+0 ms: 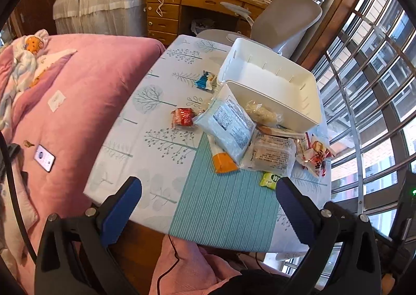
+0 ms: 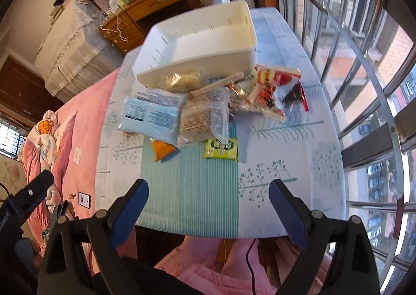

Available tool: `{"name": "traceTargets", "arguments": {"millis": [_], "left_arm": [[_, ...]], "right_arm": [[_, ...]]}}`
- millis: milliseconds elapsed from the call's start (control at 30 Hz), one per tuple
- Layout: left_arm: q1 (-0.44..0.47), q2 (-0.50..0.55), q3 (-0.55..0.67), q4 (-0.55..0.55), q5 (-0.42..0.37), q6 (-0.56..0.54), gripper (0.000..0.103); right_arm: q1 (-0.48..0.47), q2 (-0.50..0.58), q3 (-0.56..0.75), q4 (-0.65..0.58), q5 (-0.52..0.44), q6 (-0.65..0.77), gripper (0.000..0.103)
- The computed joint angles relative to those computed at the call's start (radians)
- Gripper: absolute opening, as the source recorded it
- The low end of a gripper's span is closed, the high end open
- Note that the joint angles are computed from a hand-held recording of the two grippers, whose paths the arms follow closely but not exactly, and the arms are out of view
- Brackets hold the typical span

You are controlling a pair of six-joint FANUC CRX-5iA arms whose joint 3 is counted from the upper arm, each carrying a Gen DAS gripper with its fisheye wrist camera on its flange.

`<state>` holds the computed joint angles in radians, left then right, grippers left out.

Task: Organize snacks
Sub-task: 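Grasp the green-yellow packet with the right gripper while the left grasps a clear blue-label bag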

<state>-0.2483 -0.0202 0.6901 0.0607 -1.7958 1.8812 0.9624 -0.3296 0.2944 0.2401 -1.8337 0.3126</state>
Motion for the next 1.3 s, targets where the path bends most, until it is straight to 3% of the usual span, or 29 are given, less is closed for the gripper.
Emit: {"name": "traceTargets", "arguments": {"millis": [233,333,533,933,1300], "left_arm": [[0.076,0.050,-0.073,0.123,0.102,-0.076,0.102],[0.101,0.090,-0.083,0.168,0.125,-0.110,0.102],[0.121,0.191,-0.048,0.218,0.135,-0.179,0.102],[0.114,0.383,0.034,0.261,0.097,-0.296,0.102],[0.103,0.461,0.051,0.282,0.080,-0.345,0.100]], "right_arm": [[-0.161,0.053,0.028,-0.162,-0.017,0.034,0.094],[-0.242,0.095,0.051,-0.247,-0.030,0.047,0.094],[-0.315,0.170,0.056,-0.307,-0.050,0.054,0.094],[-0.312,0.252,0.004,-0.257,-0.039,0.030,0.094],[-0.283,0.320,-0.007,-0.234,-0.024,0.024,0.091]]}}
